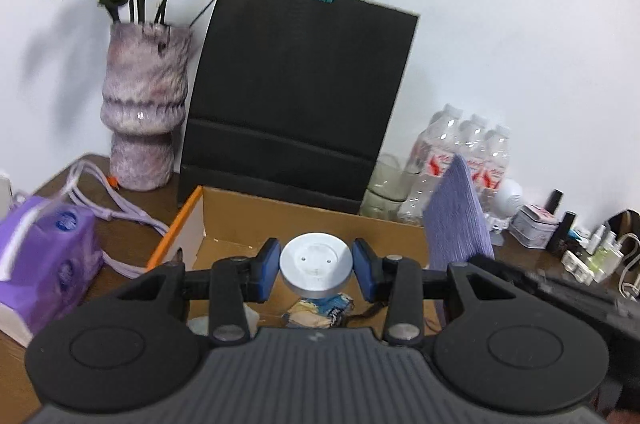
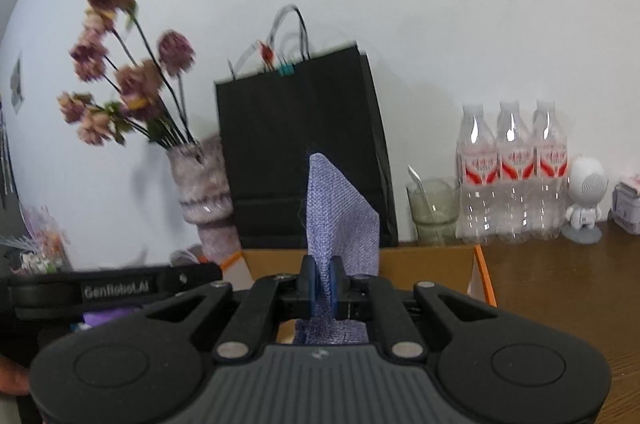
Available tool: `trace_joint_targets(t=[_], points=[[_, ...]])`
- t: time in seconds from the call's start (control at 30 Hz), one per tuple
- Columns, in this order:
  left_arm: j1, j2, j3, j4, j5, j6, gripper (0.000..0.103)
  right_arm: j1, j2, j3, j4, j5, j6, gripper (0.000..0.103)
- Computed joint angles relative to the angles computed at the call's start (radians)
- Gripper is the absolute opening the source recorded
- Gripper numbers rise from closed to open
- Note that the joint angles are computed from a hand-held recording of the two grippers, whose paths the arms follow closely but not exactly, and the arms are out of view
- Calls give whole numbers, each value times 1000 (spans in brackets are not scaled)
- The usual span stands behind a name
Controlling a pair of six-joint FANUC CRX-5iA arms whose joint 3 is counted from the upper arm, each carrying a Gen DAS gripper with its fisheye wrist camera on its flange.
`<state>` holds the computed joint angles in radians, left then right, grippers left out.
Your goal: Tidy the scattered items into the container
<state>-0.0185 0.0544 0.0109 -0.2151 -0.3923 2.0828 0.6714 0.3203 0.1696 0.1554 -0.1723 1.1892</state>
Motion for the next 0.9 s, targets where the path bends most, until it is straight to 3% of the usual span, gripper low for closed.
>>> trace_joint_targets(t=[0.13,0.33,0.37,0.4,0.43,0.47,0.5,0.53,0.6,0.7,0.8,0.9], points=[[-9,54,50,-42,-45,38,40,-13,38,52,-64,-66,41,6],[-2,71,57,-30,-69,6,41,-10,69,74,-36,-110,36,6],[0,72,56,-20,-73,-7,42,-10,73,85,-52,-125,55,6],[-3,71,61,-29,-83,2,52,-9,77,99,-70,-146,78,9],[-8,70,68,-54,-96,29,62,-9,81,113,-82,-171,92,15],[-16,68,77,-92,-110,66,86,-8,84,125,-84,-194,94,22],[-28,66,89,-140,-129,111,96,-7,85,131,-73,-212,80,49],[-40,65,100,-185,-143,148,103,-4,85,128,-45,-221,50,82],[-60,60,115,-251,-162,187,103,3,79,104,37,-216,-27,103],[-83,63,137,-309,-196,228,103,2,72,100,46,-219,-42,103],[-84,65,140,-303,-205,227,103,-7,75,130,-21,-251,-9,103],[-80,67,142,-292,-212,228,103,-9,78,129,0,-257,-41,103]])
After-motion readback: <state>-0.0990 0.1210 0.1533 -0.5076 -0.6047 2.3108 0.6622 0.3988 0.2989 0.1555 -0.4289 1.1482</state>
